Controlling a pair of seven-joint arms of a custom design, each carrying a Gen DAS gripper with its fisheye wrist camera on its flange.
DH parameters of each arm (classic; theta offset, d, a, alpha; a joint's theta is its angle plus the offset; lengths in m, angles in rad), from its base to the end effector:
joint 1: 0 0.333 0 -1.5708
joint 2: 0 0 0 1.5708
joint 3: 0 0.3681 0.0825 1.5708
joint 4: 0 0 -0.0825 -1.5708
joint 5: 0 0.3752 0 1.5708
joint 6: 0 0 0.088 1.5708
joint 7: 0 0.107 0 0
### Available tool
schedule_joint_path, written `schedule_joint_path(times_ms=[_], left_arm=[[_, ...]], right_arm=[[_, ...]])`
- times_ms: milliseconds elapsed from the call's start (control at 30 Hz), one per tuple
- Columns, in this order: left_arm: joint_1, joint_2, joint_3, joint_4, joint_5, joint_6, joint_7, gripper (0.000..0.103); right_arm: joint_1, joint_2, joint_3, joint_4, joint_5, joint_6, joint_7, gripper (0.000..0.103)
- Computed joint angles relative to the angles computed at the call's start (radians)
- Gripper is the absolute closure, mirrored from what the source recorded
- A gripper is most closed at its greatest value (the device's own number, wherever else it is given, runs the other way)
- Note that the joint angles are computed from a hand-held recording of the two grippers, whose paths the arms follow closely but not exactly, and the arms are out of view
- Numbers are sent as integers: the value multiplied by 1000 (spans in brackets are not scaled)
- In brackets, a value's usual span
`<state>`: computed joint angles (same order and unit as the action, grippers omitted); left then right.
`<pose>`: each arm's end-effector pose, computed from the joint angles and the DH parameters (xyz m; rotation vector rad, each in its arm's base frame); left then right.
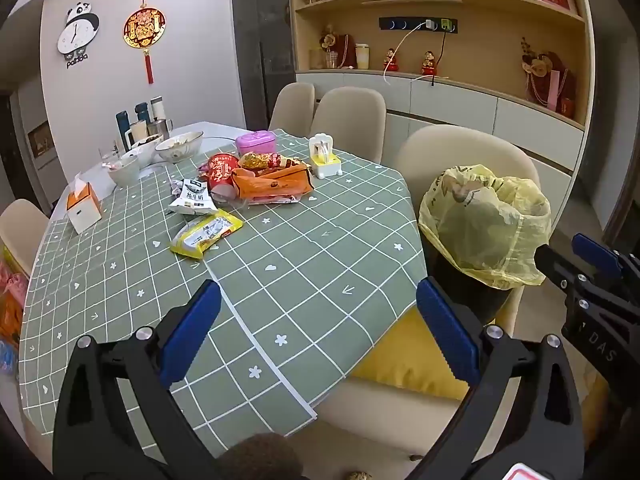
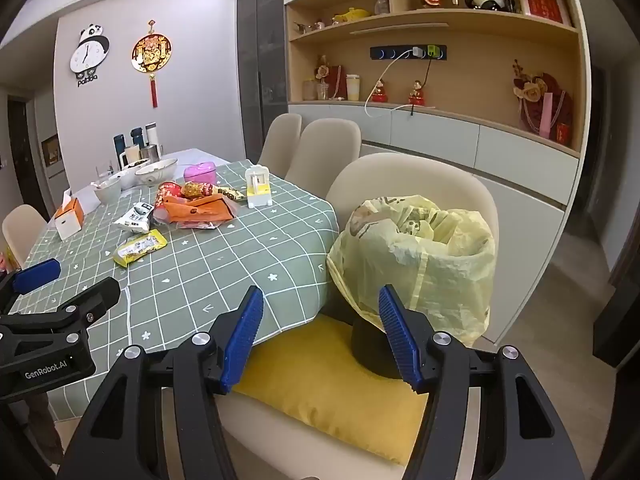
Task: Collect trash
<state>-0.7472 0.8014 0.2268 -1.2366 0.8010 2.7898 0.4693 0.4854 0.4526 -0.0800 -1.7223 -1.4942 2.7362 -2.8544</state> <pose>0.6604 -0.4951 0.4083 -1.4724 1.8277 -0.8928 0.6262 0.3198 0.4091 -1.4924 1.7287 -0.9118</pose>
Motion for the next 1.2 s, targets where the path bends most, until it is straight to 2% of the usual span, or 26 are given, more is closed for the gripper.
schedule_joint_path(times_ms=[100,333,533,633,1200], left_arm=[[-15,1,18,0,18,-6,-13,9],[-4,-3,2,-2,34,-5,-22,9],[-22,-14,6,-13,55,-8,-45,9],[-6,-18,-7,-18,51,2,-33,9],[-3,-29,-3,-34,69,10,-55,9]], right_arm=[[1,-1,-1,-1,-4,-3,-1,46],[4,-4,0,-6,-16,-6,14,46],[-1,-3,4,-5,-20,-4,15,46],[-2,-2,4,-4,-18,-4,12,46],[0,-7,8,-7,-22,-9,13,46]])
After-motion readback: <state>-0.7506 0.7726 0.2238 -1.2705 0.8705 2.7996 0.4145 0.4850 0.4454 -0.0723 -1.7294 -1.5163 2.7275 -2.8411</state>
